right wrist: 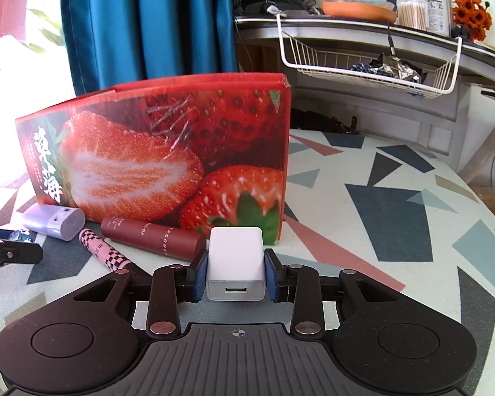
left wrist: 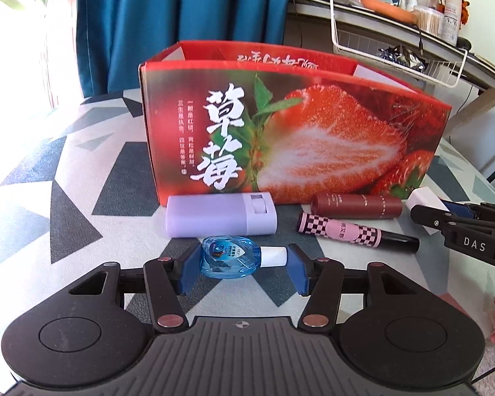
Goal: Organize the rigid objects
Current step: 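Carry the correction tape and white charger into the red box with both tools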
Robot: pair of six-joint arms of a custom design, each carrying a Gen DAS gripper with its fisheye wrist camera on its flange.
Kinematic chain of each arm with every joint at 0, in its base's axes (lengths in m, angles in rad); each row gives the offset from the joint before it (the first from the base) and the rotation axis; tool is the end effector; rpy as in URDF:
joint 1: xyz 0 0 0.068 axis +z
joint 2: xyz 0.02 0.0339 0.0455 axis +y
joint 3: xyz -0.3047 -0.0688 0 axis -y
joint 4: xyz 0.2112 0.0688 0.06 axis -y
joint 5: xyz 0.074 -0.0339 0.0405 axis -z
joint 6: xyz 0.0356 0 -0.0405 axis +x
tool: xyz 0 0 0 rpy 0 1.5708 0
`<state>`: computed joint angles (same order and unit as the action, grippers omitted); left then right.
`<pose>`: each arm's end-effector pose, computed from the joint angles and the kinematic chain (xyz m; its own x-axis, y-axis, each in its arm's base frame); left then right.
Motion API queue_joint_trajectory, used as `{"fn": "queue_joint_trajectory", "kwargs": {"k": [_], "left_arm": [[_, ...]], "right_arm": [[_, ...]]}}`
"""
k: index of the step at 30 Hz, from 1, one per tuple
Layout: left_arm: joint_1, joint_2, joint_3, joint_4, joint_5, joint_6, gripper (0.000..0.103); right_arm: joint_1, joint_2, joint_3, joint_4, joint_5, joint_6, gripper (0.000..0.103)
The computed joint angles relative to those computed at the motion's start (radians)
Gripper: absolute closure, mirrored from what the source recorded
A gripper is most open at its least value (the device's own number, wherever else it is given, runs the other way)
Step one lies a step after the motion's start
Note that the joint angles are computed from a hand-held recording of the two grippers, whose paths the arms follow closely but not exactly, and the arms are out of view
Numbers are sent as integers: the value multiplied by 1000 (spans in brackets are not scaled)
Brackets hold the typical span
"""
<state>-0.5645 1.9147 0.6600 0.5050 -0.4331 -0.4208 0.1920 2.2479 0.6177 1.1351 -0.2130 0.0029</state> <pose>0.2811 -0.1603 0.1458 -0.6178 -0.0476 -0.7849 -0.0288 0.9989 -0.0379 0.3461 0.0749 0.0849 -0.4675 -0.0880 -0.8796 -0.3677 0.9242 0.1030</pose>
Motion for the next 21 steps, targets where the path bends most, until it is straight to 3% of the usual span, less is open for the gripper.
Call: {"fn": "queue_joint_trajectory", "kwargs": {"k": [8,15,18,21], "left_arm": [[-27,-91,-16,32,-68,33,45],[-11,-185,41,20,-89,126,45],[0,-197,104,-4,-92,174,45],[21,-196,180,-51,-76,186,45]], "right_arm": [[3,-42,-88,147,-27,-19,71],[18,-111,-137,256,-45,-42,71],[23,-159,-90,200,-64,-39,71],[31,-202,10,58,-55,-51,71]]}}
